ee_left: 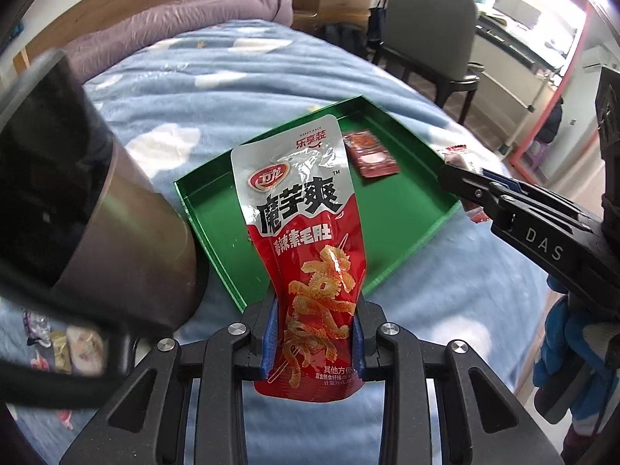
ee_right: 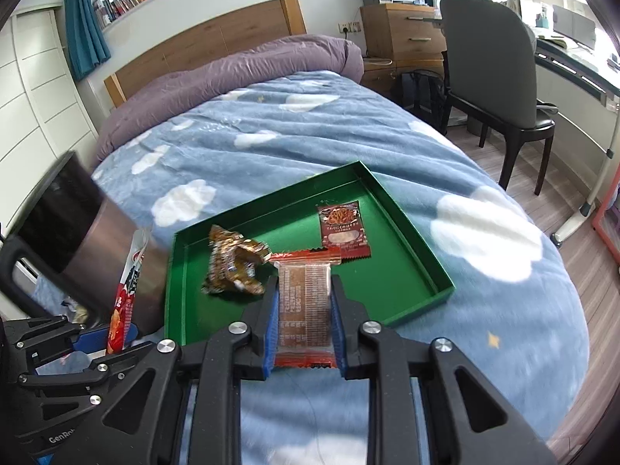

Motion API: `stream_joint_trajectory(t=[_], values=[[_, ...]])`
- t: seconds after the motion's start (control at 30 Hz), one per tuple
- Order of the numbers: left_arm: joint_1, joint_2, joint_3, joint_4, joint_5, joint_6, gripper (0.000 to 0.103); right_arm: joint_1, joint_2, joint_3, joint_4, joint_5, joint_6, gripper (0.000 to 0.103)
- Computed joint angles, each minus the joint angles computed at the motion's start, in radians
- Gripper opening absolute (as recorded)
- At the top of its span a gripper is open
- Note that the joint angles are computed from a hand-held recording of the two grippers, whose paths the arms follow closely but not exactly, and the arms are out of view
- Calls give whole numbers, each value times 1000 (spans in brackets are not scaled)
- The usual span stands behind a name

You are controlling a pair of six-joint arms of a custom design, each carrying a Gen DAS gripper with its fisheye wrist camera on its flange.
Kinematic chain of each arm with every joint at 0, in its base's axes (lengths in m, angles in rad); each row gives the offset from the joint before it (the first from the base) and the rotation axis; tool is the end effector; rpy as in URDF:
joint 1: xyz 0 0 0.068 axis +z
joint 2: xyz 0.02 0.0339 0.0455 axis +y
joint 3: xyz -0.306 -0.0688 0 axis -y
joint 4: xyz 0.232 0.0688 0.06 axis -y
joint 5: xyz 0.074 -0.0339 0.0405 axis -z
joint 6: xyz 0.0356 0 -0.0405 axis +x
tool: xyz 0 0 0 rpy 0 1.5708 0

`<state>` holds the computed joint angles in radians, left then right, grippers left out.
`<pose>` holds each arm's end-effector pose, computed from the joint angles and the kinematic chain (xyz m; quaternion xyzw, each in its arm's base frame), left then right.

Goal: Organize snacks
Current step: 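Lift both held snacks and carry them toward the green tray, then open the right gripper over the tray while the left releases the konjac packet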

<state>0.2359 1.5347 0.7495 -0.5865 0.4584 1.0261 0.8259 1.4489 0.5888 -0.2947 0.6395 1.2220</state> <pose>0.2335 0.0399 0.1939 0.3938 0.8857 -0.1254 0.2115 0.1655 0.1481 0.1867 0.2464 0.8979 0.0075 0.3646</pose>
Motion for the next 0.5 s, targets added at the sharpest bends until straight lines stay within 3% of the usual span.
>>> stream_joint_trajectory(t=[0.2, 0.5], values=[[-78, 140, -13, 147, -74, -130, 26, -167, 108, -66, 211, -112, -148, 12], [-143, 294, -8, 268, -109, -255, 27, -277, 250, -108, 375, -172, -240, 13]])
